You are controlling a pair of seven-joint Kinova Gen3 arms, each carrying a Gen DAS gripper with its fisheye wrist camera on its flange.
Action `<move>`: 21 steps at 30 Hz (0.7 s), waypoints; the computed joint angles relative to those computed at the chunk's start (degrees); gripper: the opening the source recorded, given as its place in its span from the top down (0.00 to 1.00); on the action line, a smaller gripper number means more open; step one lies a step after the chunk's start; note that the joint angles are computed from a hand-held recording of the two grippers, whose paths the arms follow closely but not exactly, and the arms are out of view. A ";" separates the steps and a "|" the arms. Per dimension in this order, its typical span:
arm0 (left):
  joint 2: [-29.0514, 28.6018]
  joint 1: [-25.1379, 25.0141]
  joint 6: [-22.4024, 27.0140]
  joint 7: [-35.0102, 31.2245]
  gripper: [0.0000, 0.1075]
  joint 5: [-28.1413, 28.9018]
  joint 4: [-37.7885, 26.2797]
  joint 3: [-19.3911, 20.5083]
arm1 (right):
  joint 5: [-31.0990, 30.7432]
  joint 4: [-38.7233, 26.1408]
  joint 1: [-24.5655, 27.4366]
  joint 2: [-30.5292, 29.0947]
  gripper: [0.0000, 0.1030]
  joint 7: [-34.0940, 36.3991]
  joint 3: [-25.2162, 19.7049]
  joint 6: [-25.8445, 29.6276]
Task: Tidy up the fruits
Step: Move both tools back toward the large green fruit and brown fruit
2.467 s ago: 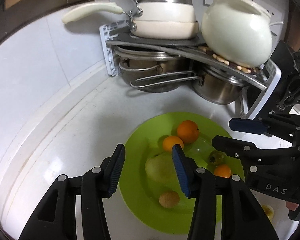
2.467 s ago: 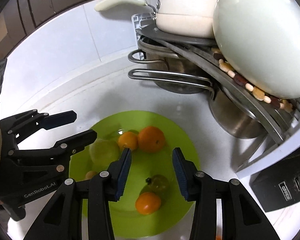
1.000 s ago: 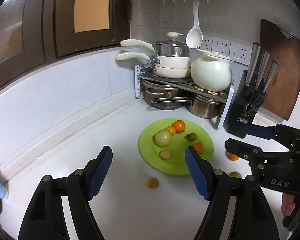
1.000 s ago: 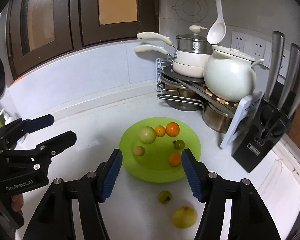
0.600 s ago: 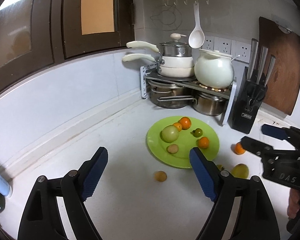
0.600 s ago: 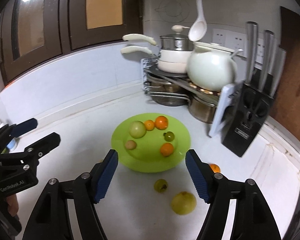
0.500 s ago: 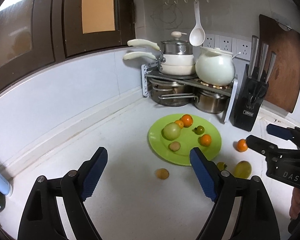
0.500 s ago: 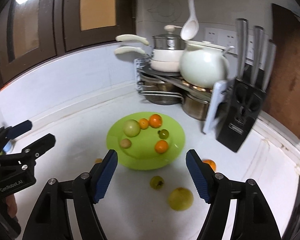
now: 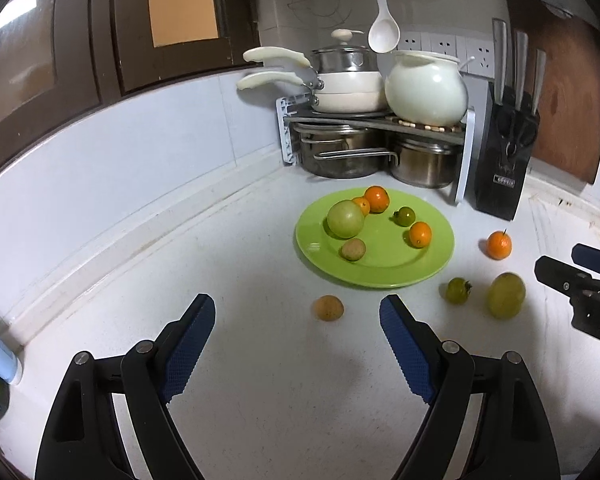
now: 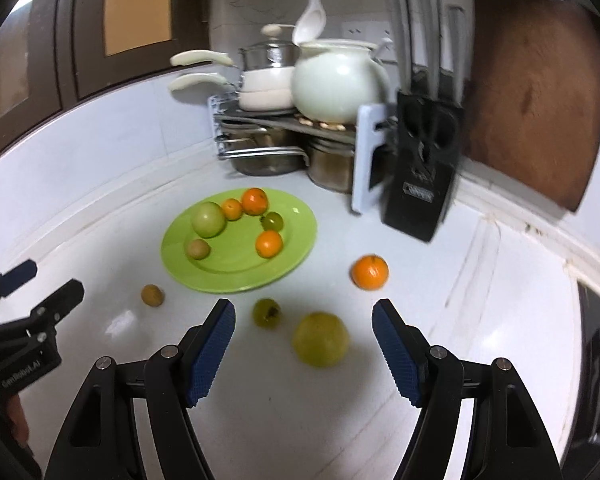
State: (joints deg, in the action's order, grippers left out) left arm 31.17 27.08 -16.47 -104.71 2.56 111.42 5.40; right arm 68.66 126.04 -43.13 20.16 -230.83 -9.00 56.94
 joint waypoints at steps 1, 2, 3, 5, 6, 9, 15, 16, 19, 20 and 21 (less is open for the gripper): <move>0.21 1.02 -0.92 -0.47 0.21 0.62 0.26 -0.99 | 0.29 0.62 0.41 -0.10 0.30 -1.28 0.03 -1.36; 0.44 1.93 -1.53 -1.03 0.21 1.26 0.38 -1.83 | 0.42 0.96 0.82 -0.05 0.30 -1.83 0.07 -2.38; 0.71 2.14 -1.79 -1.33 0.21 1.54 0.33 -1.97 | 0.45 1.15 1.11 0.08 0.30 -2.03 0.10 -3.15; 1.17 2.18 -1.48 -1.63 0.21 1.99 -0.10 -1.89 | 0.37 1.61 2.11 0.34 0.30 -2.40 0.30 -5.52; 1.52 2.31 -1.15 -1.80 0.21 2.20 -0.42 -1.96 | 0.36 1.82 2.28 0.53 0.30 -2.71 0.47 -6.15; 2.61 3.13 0.56 -2.30 0.21 3.12 -1.73 -2.64 | 0.44 2.21 2.88 1.37 0.30 -3.53 1.08 -7.87; 5.77 2.51 6.86 -0.98 0.22 2.25 -6.62 -1.60 | 2.28 2.71 5.41 2.66 0.30 -4.17 2.48 -13.14; 6.29 2.53 7.37 -0.74 0.22 1.94 -7.29 -1.60 | 2.46 2.67 5.66 2.81 0.30 -3.95 2.68 -13.69; 7.89 4.36 8.64 -0.21 0.22 1.96 -9.64 -3.58 | 2.71 1.93 6.62 3.78 0.30 -2.13 3.32 -15.37; 8.36 4.61 8.94 0.04 0.22 1.91 -10.33 -3.86 | 2.78 1.72 6.86 4.05 0.30 -1.70 3.58 -15.89; 8.94 4.69 9.85 0.29 0.22 1.81 -11.38 -3.99 | 2.79 1.53 7.00 4.32 0.30 -1.39 3.84 -16.27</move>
